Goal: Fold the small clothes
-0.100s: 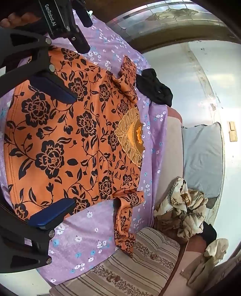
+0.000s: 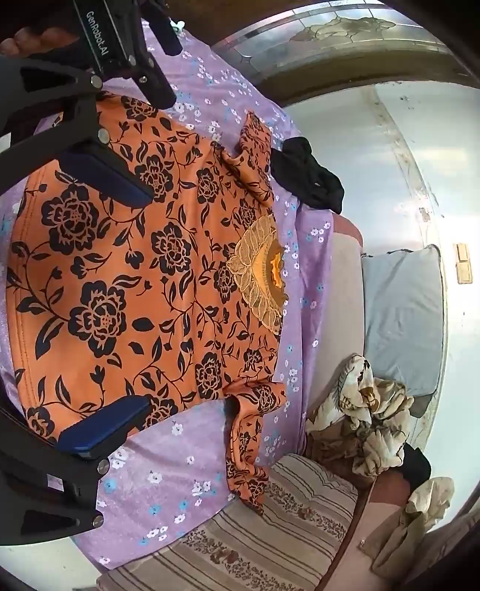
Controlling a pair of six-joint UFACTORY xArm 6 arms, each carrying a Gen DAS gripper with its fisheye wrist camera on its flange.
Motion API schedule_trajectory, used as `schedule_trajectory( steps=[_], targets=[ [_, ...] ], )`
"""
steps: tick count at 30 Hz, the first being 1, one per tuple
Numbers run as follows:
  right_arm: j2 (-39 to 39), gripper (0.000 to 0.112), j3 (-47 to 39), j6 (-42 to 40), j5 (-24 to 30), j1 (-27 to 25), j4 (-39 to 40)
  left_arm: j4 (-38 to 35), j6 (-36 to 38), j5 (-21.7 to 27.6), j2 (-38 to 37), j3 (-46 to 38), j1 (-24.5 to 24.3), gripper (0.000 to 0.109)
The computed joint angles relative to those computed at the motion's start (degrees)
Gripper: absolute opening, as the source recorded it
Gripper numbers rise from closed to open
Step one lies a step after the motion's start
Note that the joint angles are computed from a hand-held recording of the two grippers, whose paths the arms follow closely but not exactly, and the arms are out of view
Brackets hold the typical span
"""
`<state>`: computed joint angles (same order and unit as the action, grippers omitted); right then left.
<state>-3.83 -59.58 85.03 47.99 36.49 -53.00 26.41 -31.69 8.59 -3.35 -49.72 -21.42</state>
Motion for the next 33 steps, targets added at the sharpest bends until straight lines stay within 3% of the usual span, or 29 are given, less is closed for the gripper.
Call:
schedule_trajectory(
  steps=[17,33],
  targets=[
    [2.74,0.103,-0.71,0.33,-4.99,-2.36,-0.21,-2.52,2.69,2.28,3.32,-2.81,-0.45,0.103],
    [4.45,0.103,-2.02,-0.67,-5.58,-3.13,0.23,-3.71,3.88,2.7,5.19,-4.26,-0.14,0.103]
  ],
)
